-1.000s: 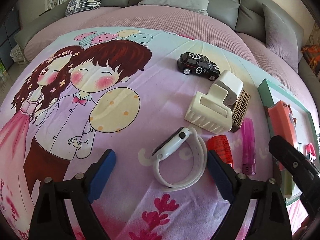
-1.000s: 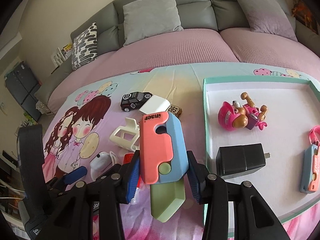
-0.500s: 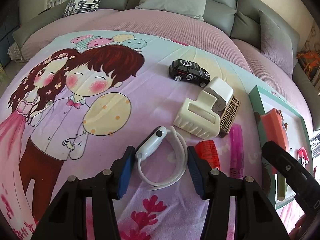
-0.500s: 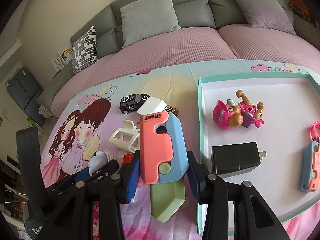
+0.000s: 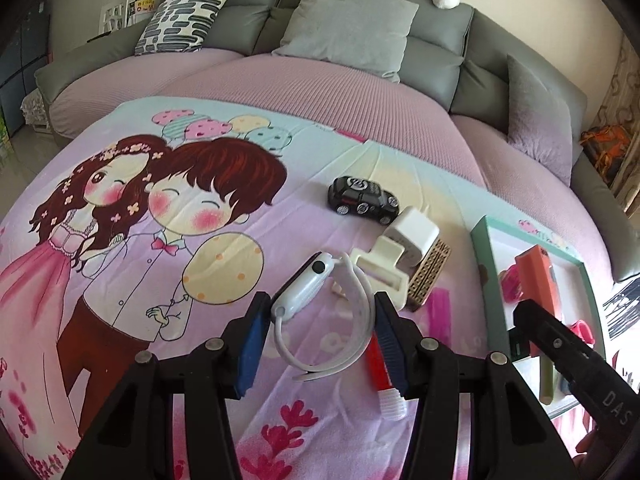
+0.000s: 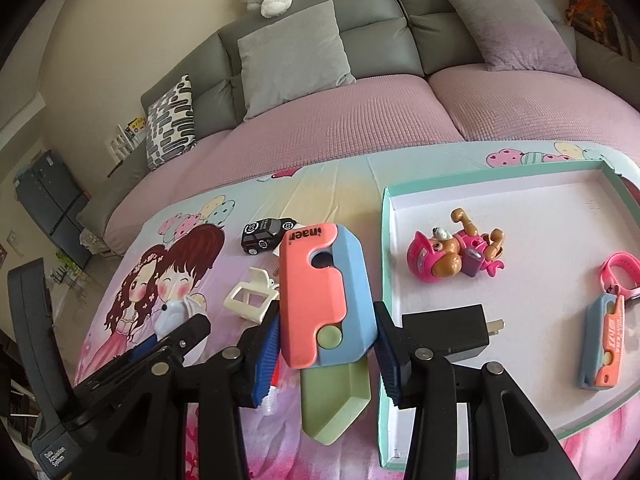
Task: Organize rigid objects
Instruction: 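Carry the white smartwatch and folding knife over the tray with both tools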
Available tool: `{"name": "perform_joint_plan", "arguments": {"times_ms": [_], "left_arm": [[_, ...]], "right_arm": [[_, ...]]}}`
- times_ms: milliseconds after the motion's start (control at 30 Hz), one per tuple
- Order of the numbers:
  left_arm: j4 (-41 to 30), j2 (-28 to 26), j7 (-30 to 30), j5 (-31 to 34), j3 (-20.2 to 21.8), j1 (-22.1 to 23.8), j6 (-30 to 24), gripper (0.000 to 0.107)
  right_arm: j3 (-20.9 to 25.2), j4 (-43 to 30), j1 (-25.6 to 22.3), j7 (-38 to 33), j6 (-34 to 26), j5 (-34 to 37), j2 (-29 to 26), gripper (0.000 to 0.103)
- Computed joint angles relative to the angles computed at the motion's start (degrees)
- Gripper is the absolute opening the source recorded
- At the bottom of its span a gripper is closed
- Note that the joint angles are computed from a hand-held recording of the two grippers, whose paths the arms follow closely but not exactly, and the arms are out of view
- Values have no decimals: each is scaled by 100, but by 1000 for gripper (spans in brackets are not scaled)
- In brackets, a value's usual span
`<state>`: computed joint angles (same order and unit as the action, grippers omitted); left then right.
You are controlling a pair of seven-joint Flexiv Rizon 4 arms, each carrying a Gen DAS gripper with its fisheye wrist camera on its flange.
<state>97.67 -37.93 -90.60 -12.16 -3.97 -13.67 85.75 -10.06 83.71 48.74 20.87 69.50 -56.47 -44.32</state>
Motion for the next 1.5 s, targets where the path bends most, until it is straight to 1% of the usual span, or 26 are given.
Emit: {"name": "perform_joint_plan", "arguments": {"times_ms": [67,333,500,700,833,900,1133,1200,1333,1433,1500], "left_arm": [[24,21,45,-6,-91,50,58,54],[-65,11,159,22,-135,-23,2,54],[-91,-4,361,-100,-501,121,-9,54],[-313,-50,545,-165,-666,-1,-75,54],[-598,-134,713,-137,-680,-191,-244,54],[-768,-193,795,-113,-677,-303,-351,54],[-1472,-544,1293,-158,-968,-551,-699,54],[-1694,-656,1373,-174,-945,-678,-875,54],[-1994,-861,1488,-278,-1003,-823,-1137,54],[-2205,-968,1441,-243,-830,-1007,-1336,54],[-2297,-1015,1394,-214,-746,-1072,-1403,54]], "right_arm": [[-10,33,1,27,-11,-18,26,46],[-62,285,-30,317,-5,-248,196,46],[-108,675,-81,813,-118,-685,492,46],[317,1152,-370,1003,-878,-796,885,46],[569,1518,-608,1301,-1159,-913,1155,46],[718,1662,-735,1361,-1300,-843,1249,46],[1047,2175,-973,1633,-1849,-615,1614,46],[1135,2320,-1027,1770,-2021,-541,1724,46],[1240,2575,-1176,2108,-2009,-630,1876,46],[1315,2604,-1225,2108,-2108,-609,1899,46],[1328,2645,-1261,2187,-2064,-670,1912,46]]}}
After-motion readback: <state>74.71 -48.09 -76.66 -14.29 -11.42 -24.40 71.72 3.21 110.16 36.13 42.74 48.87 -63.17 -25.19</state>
